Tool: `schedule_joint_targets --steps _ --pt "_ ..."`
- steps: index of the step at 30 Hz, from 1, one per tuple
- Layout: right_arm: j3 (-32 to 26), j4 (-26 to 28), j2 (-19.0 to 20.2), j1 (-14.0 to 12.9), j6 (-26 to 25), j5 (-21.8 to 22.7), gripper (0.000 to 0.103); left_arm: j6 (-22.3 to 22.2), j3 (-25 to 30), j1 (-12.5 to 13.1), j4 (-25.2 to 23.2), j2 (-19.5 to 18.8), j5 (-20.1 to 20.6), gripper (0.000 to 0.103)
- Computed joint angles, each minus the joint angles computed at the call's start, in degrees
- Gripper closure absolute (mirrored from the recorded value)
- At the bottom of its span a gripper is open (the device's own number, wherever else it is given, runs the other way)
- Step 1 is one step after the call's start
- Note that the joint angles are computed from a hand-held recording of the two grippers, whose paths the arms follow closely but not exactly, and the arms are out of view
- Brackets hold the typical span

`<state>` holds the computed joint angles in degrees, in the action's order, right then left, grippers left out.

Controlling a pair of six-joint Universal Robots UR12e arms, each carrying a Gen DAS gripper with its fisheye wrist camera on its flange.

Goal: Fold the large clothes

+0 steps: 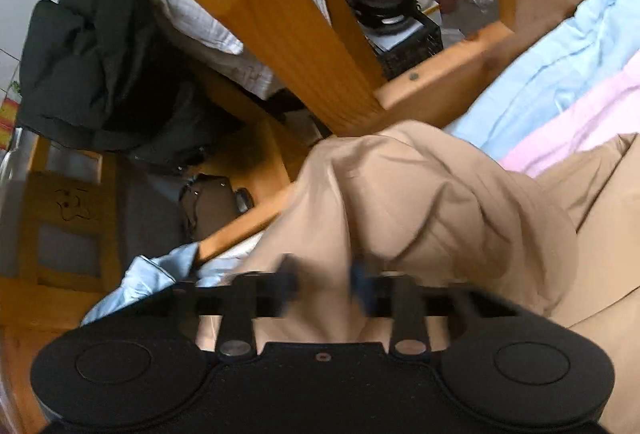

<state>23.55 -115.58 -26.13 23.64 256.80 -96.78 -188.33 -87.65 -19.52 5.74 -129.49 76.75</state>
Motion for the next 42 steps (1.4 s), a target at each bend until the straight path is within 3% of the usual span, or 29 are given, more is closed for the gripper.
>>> schedule_joint_targets --steps 1,5,7,9,13,16,19,22,27,29,31,32,33,34,37,40,42 --pt "1.6 -1.3 -0.7 0.2 -0.5 -0.3 0.098 0.0 0.0 0.2 1.8 -0.2 -1.7 0.034" --pt "15.2 -15.4 -7.0 1.0 -5.1 -2.3 0.103 2.1 1.8 0.8 5.9 -2.0 -9.8 0.045" --pt "21.7 -22.4 -10.2 1.3 -6.6 -2.2 0.103 4.9 4.4 0.6 3.4 -3.4 -14.3 0.057" --pt "27.4 -28.4 -13.2 1.6 -7.9 -1.6 0.103 7.2 7.5 0.0 -0.7 -4.8 -15.4 0.062" --pt "39.4 -42.3 -19.2 2.7 -12.2 -1.1 0.103 10.6 13.6 -1.4 -8.4 -7.7 -11.0 0.074" --pt "47.2 -51.5 -22.9 3.7 -14.0 -0.8 0.103 9.0 15.3 -1.5 -7.4 -9.0 -7.5 0.081" --pt "54.1 -59.9 -25.3 4.8 -14.0 -1.8 0.103 12.6 15.8 -2.1 -3.6 -9.7 -0.6 0.081" --pt "59.3 -66.5 -25.8 6.5 -12.1 -3.3 0.103 13.3 15.5 -1.4 -6.0 -9.3 0.1 0.081" --pt "62.7 -69.9 -23.8 9.6 -8.1 -5.6 0.103 12.1 9.0 1.2 -10.7 -5.3 -4.4 0.079" --pt "62.9 -69.7 -23.1 10.2 -6.7 -5.8 0.101 12.3 5.1 2.3 -9.4 -3.2 -6.4 0.067" --pt "63.8 -69.6 -23.1 10.6 -7.0 -5.4 0.088 11.9 2.1 3.3 -7.4 -1.7 -8.7 0.050" --pt "64.1 -69.8 -23.2 10.7 -7.8 -5.4 0.085 11.2 1.2 3.8 -7.5 -1.0 -10.0 0.049" --pt "64.9 -70.5 -23.6 10.8 -8.9 -5.4 0.074 10.1 0.6 4.2 -7.5 -0.6 -11.3 0.048" --pt "66.1 -70.9 -24.3 10.7 -9.9 -5.5 0.061 8.4 0.3 4.5 -7.4 -0.4 -12.6 0.045" --pt "69.8 -72.7 -26.7 10.4 -11.8 -9.1 0.050 2.4 1.2 4.8 -8.6 -0.6 -14.1 0.045" --pt "72.4 -72.4 -28.9 9.1 -11.3 -14.4 0.047 -5.0 3.9 4.2 -12.0 -1.2 -10.5 0.048" --pt "72.2 -70.8 -29.3 7.6 -11.4 -15.5 0.048 -10.2 5.6 4.1 -13.3 -1.9 -10.3 0.052"
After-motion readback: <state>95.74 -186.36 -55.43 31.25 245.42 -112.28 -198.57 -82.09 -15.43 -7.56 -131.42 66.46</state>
